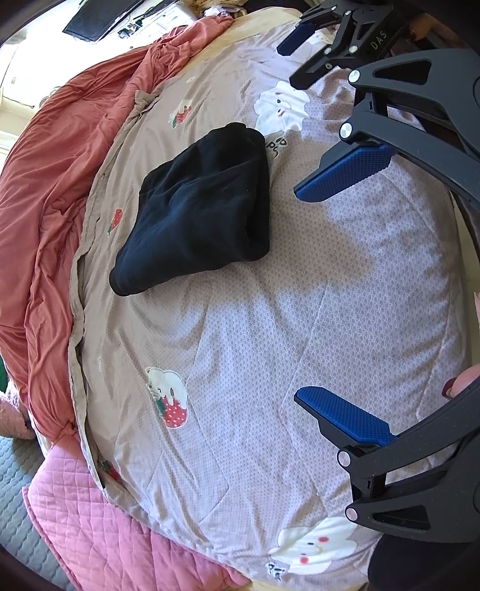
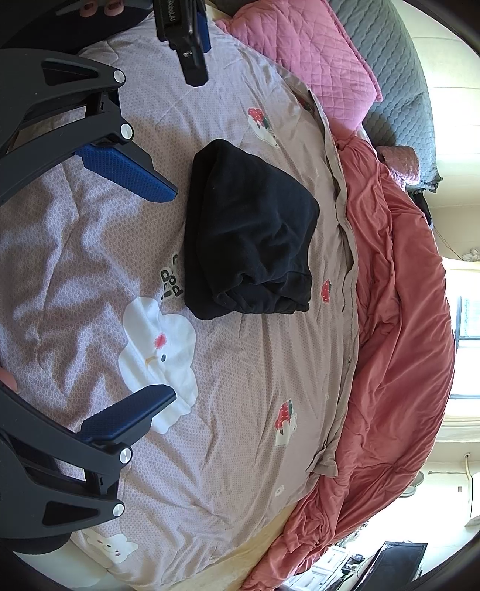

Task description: Fold small clothes

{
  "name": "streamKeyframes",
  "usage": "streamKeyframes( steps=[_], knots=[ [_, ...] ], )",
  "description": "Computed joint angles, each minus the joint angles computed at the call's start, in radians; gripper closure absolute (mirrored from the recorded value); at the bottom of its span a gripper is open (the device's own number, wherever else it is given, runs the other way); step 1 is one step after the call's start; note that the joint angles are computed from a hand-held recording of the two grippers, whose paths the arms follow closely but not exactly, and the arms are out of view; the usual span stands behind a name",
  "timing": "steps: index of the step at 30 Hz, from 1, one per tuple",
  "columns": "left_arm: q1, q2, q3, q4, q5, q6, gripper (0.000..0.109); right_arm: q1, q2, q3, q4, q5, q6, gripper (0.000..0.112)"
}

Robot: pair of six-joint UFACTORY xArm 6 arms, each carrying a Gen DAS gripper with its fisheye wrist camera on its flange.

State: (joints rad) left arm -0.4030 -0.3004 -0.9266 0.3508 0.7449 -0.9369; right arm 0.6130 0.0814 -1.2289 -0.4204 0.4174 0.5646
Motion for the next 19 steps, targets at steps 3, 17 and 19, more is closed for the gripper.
streamKeyframes(
  steps=[3, 17, 19],
  knots=[
    [0.001, 0.008, -0.014, 0.008, 0.025, -0.007, 0.015, -0.018, -0.02, 0.006, -0.052, -0.018, 0.055, 0.014],
    [0.389, -0.074, 0.082, -0.012, 0.058, -0.013, 0.015, -0.63, -0.26, 0.152, -0.413, 0.201, 0.628, 0.014],
    [0.451, -0.057, 0.073, 0.038, 0.095, -0.021, 0.015, -0.766, -0.224, 0.172, -0.424, 0.312, 0.667, 0.014]
  ],
)
